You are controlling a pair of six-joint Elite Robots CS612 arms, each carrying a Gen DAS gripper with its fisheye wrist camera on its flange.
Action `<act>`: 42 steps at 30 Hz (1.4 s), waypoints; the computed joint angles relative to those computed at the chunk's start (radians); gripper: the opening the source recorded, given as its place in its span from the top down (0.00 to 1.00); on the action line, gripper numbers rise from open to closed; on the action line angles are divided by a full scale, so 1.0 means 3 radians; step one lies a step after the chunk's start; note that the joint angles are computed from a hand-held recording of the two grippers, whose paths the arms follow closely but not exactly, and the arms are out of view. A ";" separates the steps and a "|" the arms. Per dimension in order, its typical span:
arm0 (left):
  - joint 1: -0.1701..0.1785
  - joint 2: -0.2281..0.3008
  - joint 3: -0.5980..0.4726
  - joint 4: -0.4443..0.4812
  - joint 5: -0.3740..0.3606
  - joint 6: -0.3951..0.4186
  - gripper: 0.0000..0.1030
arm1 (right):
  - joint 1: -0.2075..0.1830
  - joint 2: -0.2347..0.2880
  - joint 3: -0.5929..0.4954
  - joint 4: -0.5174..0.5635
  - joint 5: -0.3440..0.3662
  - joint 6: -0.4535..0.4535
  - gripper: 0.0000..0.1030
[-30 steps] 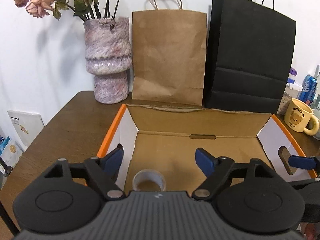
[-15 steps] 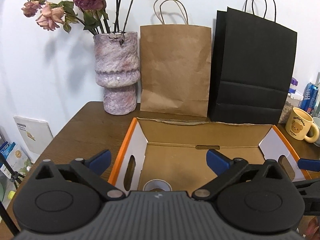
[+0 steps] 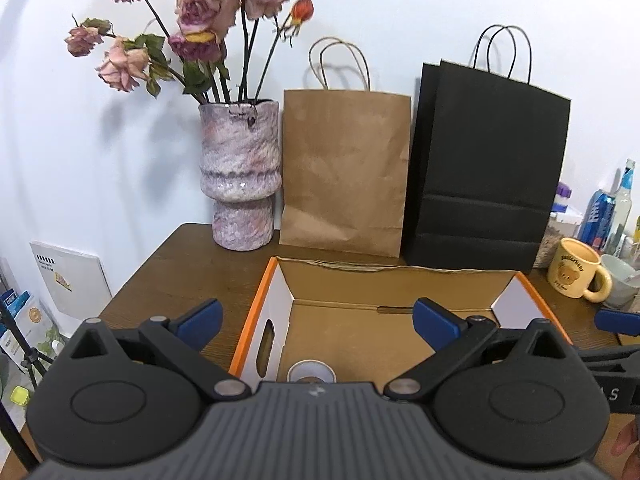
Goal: Organize rigid objects
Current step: 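Open both grippers to drop the tape roll and charger into the box, then move both tools back toward the remaining items on the table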
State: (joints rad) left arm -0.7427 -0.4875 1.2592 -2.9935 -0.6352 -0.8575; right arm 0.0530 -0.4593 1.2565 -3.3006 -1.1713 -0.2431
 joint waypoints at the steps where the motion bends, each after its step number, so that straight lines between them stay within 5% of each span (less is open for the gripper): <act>1: -0.0010 -0.0015 0.0028 -0.0018 0.0012 -0.0008 0.00 | -0.0007 -0.0014 0.0033 -0.0055 0.0008 0.0006 0.00; 20: -0.0271 -0.0231 0.0538 -0.0334 0.0285 -0.0086 0.00 | -0.0162 -0.0328 0.0739 -0.0822 0.0355 0.0011 0.00; 31: -0.0439 -0.0366 0.0902 -0.0119 0.0293 -0.0524 0.00 | -0.0259 -0.0463 0.1313 -0.1135 0.0511 -0.0300 0.00; 42: -0.0594 -0.0455 0.1179 0.0179 0.0242 -0.0955 0.00 | -0.0344 -0.0538 0.1727 -0.1023 0.0625 -0.0641 0.00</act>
